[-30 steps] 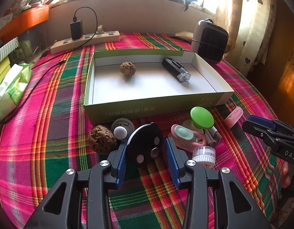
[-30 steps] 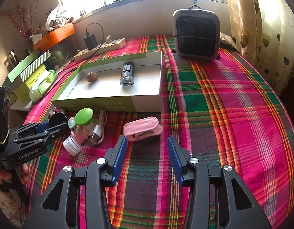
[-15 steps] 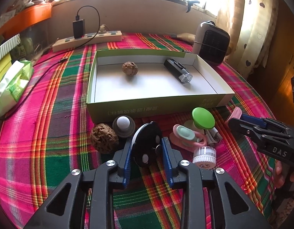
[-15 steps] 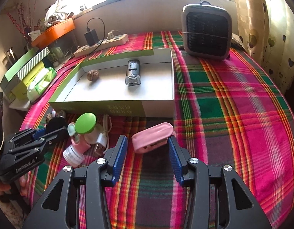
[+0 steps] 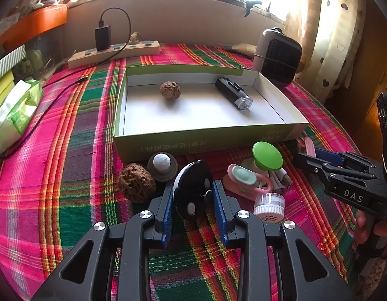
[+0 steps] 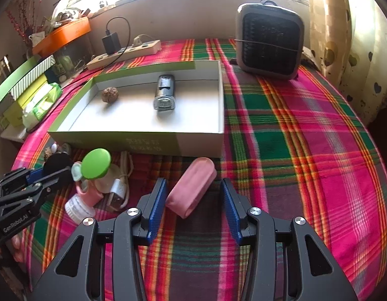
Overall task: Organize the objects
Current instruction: 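Grasp the pink clip with the right gripper, then carry the black disc in the left gripper into the box while the right carries the pink clip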
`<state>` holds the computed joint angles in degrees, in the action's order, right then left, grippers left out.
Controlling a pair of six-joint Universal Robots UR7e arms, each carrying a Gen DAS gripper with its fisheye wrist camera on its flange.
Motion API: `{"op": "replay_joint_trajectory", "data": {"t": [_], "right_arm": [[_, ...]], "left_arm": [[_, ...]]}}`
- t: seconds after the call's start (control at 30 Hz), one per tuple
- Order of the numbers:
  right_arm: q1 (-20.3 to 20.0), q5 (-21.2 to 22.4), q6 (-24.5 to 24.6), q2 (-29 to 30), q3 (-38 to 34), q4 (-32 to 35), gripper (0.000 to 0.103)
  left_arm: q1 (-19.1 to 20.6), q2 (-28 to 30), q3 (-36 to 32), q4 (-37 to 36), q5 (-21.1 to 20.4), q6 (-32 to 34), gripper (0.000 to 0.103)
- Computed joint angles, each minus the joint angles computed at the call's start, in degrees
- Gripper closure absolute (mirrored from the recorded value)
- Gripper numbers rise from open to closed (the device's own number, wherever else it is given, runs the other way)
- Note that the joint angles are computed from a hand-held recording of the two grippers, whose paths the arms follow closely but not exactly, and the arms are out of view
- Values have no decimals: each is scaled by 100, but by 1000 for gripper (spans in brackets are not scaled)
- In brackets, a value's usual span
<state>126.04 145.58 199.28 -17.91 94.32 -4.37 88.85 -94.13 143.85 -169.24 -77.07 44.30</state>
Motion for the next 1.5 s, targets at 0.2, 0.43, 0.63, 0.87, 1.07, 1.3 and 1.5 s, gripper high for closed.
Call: {"op": "replay_joint_trajectory", "data": {"t": [0.2, 0.43, 0.63, 0.87, 1.07, 1.3, 1.5], "right_arm": [[22, 85, 17, 41, -47, 44, 58], [41, 158, 64, 56, -45, 53, 66], [40, 157, 65, 31, -4, 7, 82], [30, 137, 66, -2, 50, -60, 84], [42, 150, 79, 6, 43, -57, 84], [77, 149, 54, -33, 92, -116, 84], [123, 167, 6, -73, 126, -164, 84]], "left_arm": [[1, 1, 0, -6, 5, 10, 76], [-2, 0, 7, -17, 11, 17, 76], [2, 4, -3, -20, 10, 6, 76], [15, 0, -9, -39, 15, 1, 76], [11, -2, -15, -33, 19, 0, 76], [0, -78, -17, 4, 5, -26, 77], [-37, -141, 2, 3, 22, -36, 77]]}}
